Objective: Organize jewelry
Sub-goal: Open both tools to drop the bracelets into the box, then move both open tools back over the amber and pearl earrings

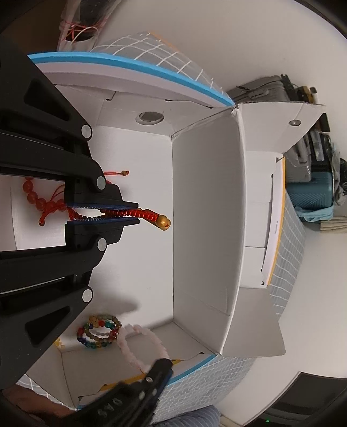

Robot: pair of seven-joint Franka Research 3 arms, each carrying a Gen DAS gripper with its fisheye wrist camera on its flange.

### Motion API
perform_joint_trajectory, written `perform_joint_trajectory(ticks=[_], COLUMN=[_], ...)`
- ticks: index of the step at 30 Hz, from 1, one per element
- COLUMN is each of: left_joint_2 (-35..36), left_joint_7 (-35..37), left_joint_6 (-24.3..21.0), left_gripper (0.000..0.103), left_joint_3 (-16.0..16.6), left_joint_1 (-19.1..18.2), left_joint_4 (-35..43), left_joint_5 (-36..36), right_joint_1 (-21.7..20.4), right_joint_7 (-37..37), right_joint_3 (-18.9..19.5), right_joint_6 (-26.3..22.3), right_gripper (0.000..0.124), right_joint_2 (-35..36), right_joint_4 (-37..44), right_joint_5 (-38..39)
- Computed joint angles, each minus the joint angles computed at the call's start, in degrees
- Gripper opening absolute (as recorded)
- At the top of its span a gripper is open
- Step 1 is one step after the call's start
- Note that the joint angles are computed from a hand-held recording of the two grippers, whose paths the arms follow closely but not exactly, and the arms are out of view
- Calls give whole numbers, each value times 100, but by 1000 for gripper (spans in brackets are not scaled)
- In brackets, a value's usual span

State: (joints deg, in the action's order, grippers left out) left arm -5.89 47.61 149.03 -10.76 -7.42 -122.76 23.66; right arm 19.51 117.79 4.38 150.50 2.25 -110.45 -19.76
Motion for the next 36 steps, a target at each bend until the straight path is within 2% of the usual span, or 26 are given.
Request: perform_joint_trajectory(ticks=[7,9,10,11,12,13,14,18,22,28,36], left_joint_2=[-12,-19,-37,-53,-98,-130,-169,-254,-334,-375,-159], left_joint_7=[24,2,-37,-86,-159,-241,-359,-373,-579,-806,-1084], left_joint_6=[-70,-98,-108,-111,-30,14,32,137,187,271,27], left_gripper=[9,14,23,37,45,57,60,69,84,97,97], left_joint_3=[11,10,3,-4,-6,-19,-42,-23,-97,-220,-396], left_joint_1=[2,4,7,11,21,35,57,46,71,24,-197], left_joint_4=[-3,7,-6,-12,-59,-86,-106,-174,-188,-90,318], left_joint_5=[-38,-56,-30,-1,46,131,271,225,446,750,1043], right_joint_1=[39,44,38,30,24,18,9,-69,-195,-426,-913], right_joint_7=[40,127,129,191,331,456,541,896,1229,1395,1237], right_joint_3=[-17,-26,-23,-25,-27,-21,-13,7,61,116,192], right_joint_6=[-271,-271,-253,-186,-123,-104,-113,18,20,132,288], right_gripper=[13,13,14,24,36,37,38,66,74,87,95], right_joint_2=[72,37,16,-23,-70,-88,-116,-260,-428,-703,-1232], right_joint_4=[96,63,42,-3,-62,-70,-78,-178,-256,-455,-937], right_joint_5=[-65,-175,-167,-179,-314,-470,-580,-885,-1271,-1441,-1448])
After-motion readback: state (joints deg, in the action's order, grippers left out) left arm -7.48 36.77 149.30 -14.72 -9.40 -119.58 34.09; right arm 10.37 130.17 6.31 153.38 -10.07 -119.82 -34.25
